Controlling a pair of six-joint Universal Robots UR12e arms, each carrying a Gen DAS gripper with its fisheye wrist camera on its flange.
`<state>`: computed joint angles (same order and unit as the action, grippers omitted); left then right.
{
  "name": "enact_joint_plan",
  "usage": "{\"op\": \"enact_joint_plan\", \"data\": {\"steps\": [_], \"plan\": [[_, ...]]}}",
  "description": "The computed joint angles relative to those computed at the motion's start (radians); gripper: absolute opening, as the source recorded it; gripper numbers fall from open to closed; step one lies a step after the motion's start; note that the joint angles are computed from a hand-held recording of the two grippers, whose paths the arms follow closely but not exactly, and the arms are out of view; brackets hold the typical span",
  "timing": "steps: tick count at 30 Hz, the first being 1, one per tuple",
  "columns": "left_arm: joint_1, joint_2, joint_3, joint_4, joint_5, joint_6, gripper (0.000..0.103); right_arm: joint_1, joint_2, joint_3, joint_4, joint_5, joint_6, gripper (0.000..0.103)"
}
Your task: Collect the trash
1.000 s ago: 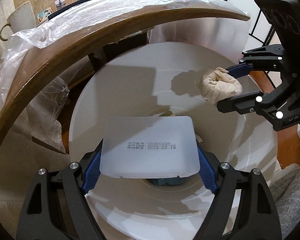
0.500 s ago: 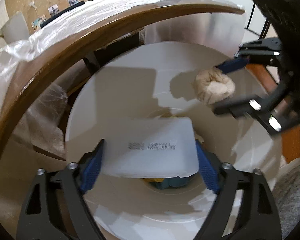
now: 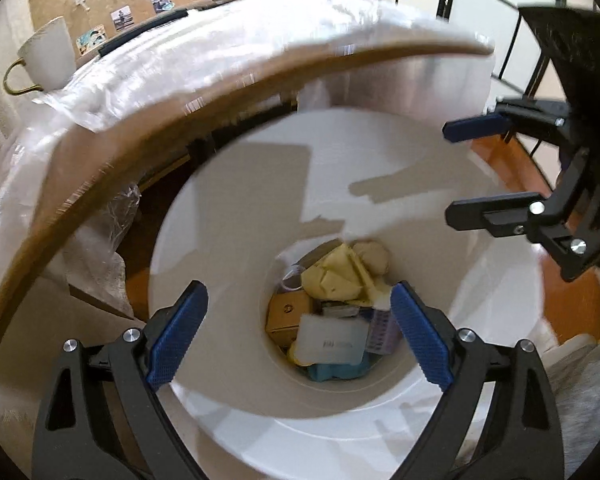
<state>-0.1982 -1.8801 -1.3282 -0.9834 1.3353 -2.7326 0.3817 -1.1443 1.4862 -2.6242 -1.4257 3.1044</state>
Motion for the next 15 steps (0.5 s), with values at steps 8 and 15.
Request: {"op": "enact_joint_plan", "data": {"steps": [8, 15], "plan": [[0.009, 0.04, -0.022, 0.198, -0.064, -0.065, 0.101, -0.026, -0.027, 0.01, -0.239, 0.097, 0.097, 0.098], [0.01, -0.037, 0.101, 0.338, 0.046, -0.17, 0.101, -0.04, 0.025, -0.118, -0.289, -0.027, 0.145, 0.099]]}}
